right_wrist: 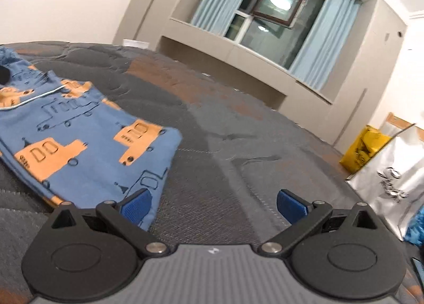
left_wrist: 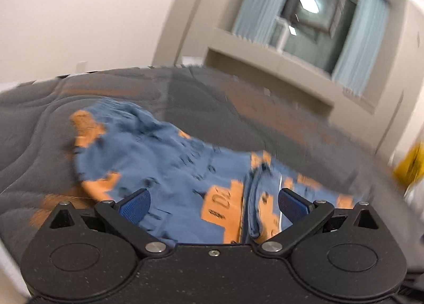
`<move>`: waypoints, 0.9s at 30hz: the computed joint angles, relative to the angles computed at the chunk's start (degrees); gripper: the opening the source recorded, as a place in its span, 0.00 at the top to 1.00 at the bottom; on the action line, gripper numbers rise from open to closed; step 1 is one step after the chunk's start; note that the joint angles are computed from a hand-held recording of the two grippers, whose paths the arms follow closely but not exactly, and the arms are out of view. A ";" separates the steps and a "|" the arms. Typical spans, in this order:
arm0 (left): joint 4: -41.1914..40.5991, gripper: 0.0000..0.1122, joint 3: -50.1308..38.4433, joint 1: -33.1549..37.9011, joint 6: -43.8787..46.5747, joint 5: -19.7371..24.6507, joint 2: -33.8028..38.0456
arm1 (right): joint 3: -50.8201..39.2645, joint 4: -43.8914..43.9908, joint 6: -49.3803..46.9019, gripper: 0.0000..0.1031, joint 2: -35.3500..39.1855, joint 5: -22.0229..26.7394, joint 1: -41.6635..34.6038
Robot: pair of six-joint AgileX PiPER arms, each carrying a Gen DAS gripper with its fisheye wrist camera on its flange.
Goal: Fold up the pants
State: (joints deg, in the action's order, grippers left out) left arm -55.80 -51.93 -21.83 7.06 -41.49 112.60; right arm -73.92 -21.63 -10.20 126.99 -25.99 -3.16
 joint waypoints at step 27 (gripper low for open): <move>38.15 0.09 6.62 26.31 -38.08 -4.60 2.48 | -6.90 4.52 -7.03 0.00 5.27 -1.37 18.39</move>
